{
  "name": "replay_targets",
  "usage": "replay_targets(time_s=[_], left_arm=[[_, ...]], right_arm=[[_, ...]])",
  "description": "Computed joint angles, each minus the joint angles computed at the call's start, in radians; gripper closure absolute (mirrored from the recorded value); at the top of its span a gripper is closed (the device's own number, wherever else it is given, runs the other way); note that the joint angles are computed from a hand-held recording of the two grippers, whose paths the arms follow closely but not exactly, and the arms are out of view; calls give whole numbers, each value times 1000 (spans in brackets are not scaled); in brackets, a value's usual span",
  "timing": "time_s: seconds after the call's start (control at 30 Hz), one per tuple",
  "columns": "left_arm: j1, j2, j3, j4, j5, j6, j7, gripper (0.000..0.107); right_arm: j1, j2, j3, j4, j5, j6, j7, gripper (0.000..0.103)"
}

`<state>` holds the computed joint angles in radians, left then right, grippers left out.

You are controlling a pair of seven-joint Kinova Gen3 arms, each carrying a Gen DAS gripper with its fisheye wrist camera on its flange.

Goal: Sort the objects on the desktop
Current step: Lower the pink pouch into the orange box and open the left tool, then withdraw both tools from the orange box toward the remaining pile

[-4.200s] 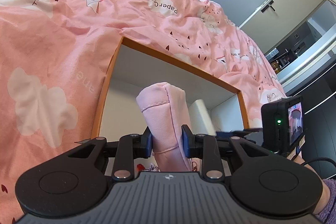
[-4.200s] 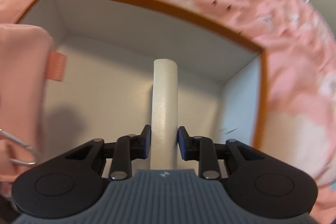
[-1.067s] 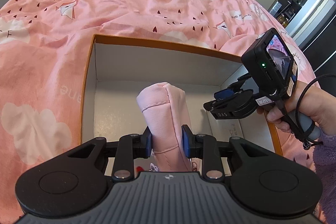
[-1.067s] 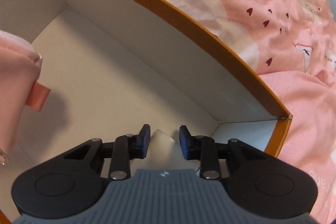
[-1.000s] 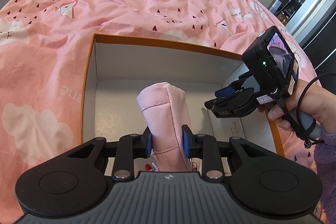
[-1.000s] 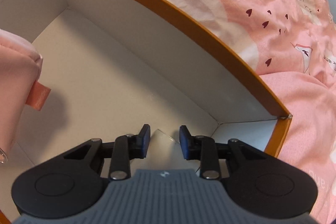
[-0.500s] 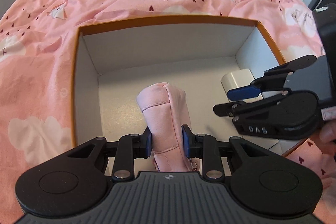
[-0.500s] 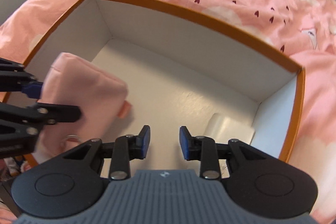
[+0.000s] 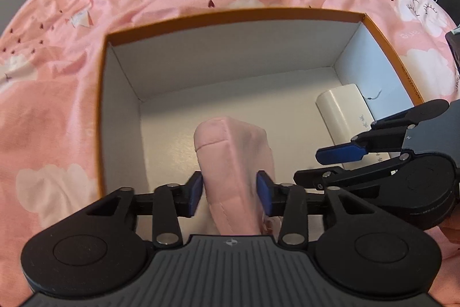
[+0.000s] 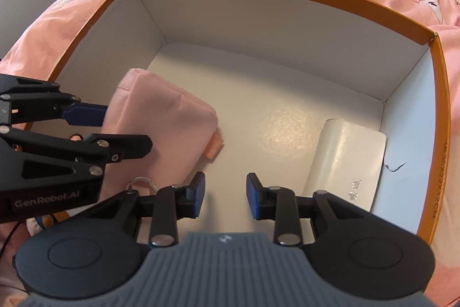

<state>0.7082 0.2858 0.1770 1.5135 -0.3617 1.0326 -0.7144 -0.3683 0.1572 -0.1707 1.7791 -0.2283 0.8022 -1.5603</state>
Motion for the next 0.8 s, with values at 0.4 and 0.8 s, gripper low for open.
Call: replay_targets(time_s=[0.4, 0.8], left_arm=[[-12, -163, 27, 108, -129, -52, 160, 57], [-104, -225, 76, 186, -131, -58, 207, 71]], right_arm=[[27, 51, -11, -54, -136, 13, -12, 62], [-44, 145, -23, -172, -63, 67, -109, 75]])
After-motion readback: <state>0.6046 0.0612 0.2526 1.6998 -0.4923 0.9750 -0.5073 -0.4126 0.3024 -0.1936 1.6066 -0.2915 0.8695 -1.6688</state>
